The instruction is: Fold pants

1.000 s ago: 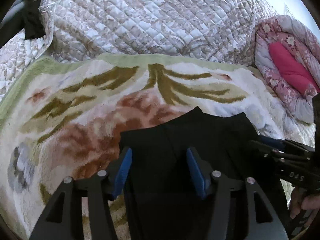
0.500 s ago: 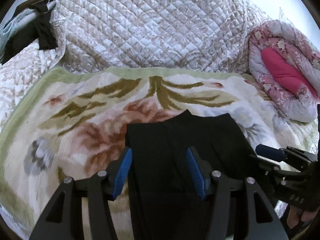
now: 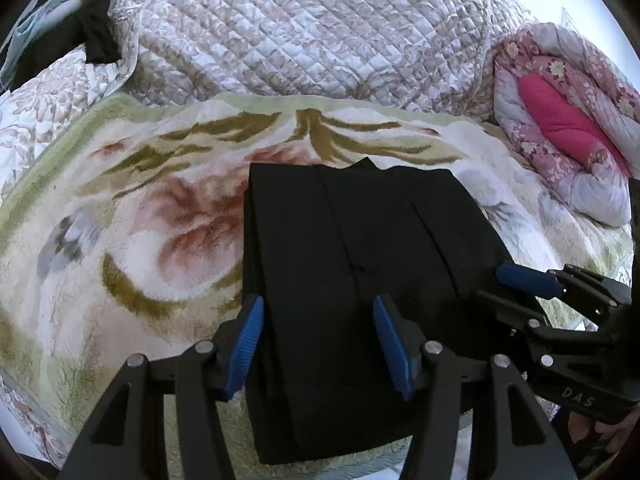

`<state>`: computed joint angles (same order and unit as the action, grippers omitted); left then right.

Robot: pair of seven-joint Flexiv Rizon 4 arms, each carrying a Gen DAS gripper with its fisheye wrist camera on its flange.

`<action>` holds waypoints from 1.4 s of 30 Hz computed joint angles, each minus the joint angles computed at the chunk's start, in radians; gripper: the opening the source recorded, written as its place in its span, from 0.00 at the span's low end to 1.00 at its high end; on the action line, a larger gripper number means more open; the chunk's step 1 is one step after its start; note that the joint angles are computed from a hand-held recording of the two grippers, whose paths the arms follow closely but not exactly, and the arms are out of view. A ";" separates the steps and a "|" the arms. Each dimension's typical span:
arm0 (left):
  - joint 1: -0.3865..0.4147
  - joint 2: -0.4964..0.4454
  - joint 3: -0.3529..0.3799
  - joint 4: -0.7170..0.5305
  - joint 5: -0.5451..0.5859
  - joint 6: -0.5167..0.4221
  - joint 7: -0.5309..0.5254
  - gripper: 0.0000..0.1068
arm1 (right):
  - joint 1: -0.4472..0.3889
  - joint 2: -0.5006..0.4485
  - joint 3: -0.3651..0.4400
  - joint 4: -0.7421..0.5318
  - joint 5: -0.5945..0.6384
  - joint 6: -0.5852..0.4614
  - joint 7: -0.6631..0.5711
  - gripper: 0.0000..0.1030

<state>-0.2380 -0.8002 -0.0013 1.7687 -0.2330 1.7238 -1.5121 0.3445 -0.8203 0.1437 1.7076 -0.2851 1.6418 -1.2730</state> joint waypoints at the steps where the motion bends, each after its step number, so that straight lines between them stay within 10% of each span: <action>1: -0.005 -0.001 0.007 -0.001 0.001 0.004 0.000 0.56 | -0.004 0.001 0.004 0.000 0.001 0.000 -0.001 0.46; 12: 0.024 0.002 0.012 0.007 -0.021 0.022 -0.022 0.56 | -0.101 -0.011 0.081 -0.027 0.045 -0.006 0.040 0.52; 19: 0.356 -0.045 -0.376 0.021 0.034 -0.022 0.008 0.63 | -0.310 -0.107 0.349 -0.139 0.144 -0.138 -0.001 0.53; 26: 0.440 -0.128 -0.502 -0.035 0.040 -0.029 0.046 0.70 | -0.359 -0.192 0.476 -0.262 0.216 -0.233 -0.125 0.53; 32: 0.469 -0.136 -0.550 -0.040 0.039 -0.024 0.057 0.36 | -0.344 -0.203 0.482 -0.323 0.293 -0.277 -0.171 0.18; 42: 0.434 -0.075 -0.511 -0.098 0.050 -0.058 0.086 0.22 | -0.323 -0.175 0.508 -0.384 0.404 -0.269 -0.303 0.15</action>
